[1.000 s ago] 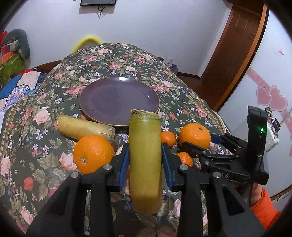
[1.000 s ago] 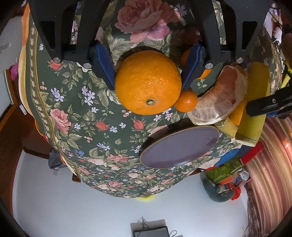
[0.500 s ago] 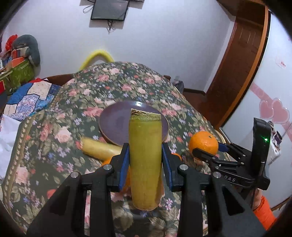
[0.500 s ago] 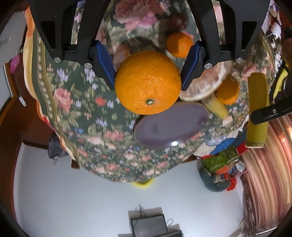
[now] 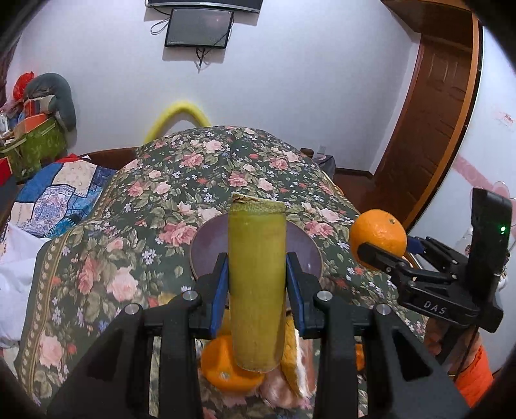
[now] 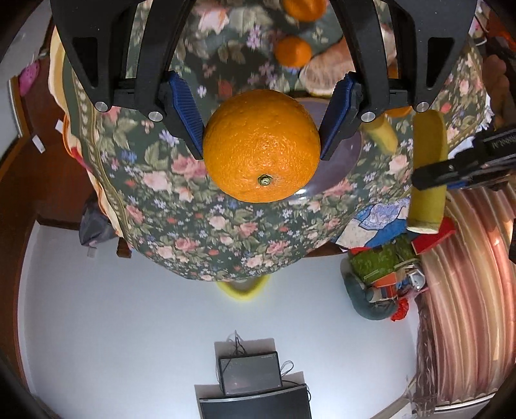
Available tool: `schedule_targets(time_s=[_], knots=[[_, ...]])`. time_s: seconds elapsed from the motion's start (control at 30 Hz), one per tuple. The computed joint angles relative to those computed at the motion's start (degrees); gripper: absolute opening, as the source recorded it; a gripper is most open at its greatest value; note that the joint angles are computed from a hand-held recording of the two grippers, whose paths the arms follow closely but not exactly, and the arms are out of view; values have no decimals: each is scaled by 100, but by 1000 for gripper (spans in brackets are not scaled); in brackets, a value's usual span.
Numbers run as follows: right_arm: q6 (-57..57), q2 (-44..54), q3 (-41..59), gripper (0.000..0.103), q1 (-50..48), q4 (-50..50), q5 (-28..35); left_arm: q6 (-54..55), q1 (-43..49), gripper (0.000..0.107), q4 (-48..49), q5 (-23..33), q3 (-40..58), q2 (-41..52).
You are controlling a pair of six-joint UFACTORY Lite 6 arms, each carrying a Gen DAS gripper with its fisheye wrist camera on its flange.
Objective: Organize fruits
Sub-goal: 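Carry the cylinder to the purple plate with the left gripper while the right carries the orange there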
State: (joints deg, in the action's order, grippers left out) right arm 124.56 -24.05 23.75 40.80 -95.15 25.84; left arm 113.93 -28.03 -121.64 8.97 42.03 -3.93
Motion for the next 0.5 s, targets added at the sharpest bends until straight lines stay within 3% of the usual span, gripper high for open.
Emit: schedule_targets(time_s=[0.2, 0.5], knots=[[567, 691, 451, 66, -389, -876, -191, 253, 162, 34, -120, 119, 635, 821], [1200, 1695, 1081, 66, -819, -1869, -513, -605, 319, 34, 844, 109, 1717, 2065]])
